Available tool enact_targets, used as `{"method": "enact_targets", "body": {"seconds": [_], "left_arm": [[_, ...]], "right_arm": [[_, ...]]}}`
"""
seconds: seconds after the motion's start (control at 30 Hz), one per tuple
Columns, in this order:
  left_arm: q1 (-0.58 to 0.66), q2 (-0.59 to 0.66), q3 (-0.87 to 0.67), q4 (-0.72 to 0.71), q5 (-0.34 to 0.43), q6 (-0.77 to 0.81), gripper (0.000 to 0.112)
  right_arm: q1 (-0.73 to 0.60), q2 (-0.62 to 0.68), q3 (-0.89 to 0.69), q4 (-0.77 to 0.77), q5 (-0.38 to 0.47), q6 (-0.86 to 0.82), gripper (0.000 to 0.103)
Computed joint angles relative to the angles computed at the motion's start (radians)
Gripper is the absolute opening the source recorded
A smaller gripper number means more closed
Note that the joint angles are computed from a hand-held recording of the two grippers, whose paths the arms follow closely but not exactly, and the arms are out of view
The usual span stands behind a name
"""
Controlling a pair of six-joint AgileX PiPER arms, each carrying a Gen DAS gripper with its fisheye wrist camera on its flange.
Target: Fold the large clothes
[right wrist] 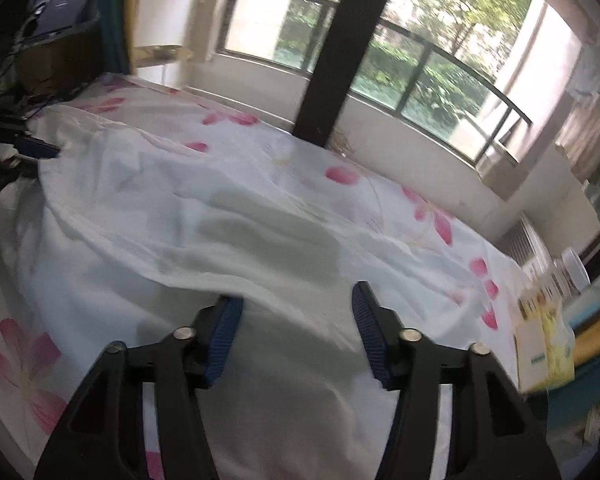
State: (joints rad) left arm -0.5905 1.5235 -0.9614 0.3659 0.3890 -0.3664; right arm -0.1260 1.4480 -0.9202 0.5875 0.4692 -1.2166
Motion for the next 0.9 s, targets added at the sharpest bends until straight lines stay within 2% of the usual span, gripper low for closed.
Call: {"method": "enact_targets", "body": {"seconds": [0.03,0.1,0.2,0.33,0.6,0.67,0.8,0.9], "left_arm": [[0.003,-0.004,0.0,-0.004,-0.004,0.007,0.004],[0.01,-0.01,-0.006,0.004,-0.008,0.013,0.003],[0.032,-0.013,-0.025,-0.011,-0.012,0.039,0.002],[0.086,0.021,-0.082,-0.069,-0.02,0.109,0.002],[0.218,0.153,-0.267,-0.369,-0.014,0.413,0.002],[0.238,0.199,-0.314,-0.395,-0.007,0.446,0.002],[0.28,0.313,-0.427,-0.454,0.033,0.501,0.002],[0.285,0.393,-0.52,-0.423,0.097,0.48,0.002]], "right_arm": [[0.01,0.007,-0.004,-0.011,-0.001,0.007,0.012],[0.027,0.019,-0.008,-0.037,-0.028,0.044,0.001],[0.026,0.035,-0.035,0.005,-0.034,0.04,0.0],[0.045,0.065,-0.098,-0.016,-0.052,0.112,0.0],[0.095,0.21,-0.3,-0.098,-0.057,0.271,0.0],[0.098,0.273,-0.373,-0.131,-0.03,0.348,0.0],[0.102,0.358,-0.466,-0.182,-0.012,0.472,0.0],[0.118,0.414,-0.531,-0.254,0.011,0.581,0.001]]}}
